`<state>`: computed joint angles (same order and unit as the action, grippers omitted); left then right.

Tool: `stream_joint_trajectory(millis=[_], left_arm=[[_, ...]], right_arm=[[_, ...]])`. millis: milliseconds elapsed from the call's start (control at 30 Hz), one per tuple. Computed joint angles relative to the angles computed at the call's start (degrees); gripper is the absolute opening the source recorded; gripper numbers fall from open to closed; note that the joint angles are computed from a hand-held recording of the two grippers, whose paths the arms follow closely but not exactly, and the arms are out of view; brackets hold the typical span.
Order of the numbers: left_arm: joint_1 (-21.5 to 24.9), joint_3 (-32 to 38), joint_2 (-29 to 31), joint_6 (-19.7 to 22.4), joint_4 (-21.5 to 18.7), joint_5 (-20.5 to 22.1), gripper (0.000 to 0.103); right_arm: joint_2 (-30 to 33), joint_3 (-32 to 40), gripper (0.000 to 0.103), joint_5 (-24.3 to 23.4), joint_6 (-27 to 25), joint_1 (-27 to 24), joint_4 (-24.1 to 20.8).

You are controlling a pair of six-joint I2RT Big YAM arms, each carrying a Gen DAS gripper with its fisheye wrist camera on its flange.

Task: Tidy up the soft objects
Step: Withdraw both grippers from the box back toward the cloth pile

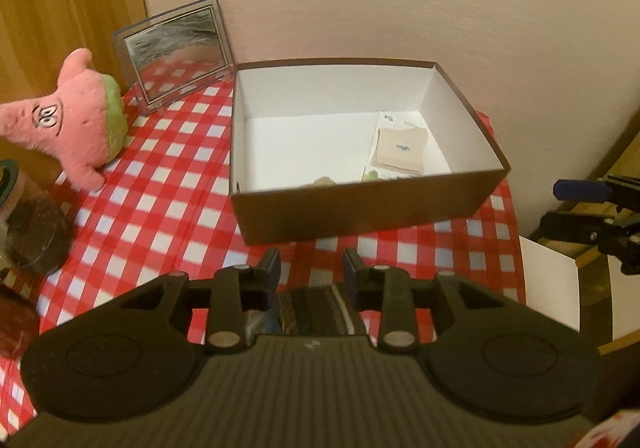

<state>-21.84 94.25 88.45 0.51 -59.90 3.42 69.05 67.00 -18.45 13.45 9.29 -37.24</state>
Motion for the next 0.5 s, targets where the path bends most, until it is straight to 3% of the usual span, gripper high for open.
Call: stream_joint_trajectory(millis=[300, 500], left_arm=[[0.4, -8.3, -7.8, -1.5, 0.1, -2.1, 0.037], [1.9, -13.6, -12.2, -3.7, -0.5, -0.4, 0.038]], right_arm=[[-5.9, -5.6, 0.081, 0.5, 4.7, 3.2, -0.1], [-8.5, -7.9, 0.081, 1.7, 5.5, 5.4, -0.6]])
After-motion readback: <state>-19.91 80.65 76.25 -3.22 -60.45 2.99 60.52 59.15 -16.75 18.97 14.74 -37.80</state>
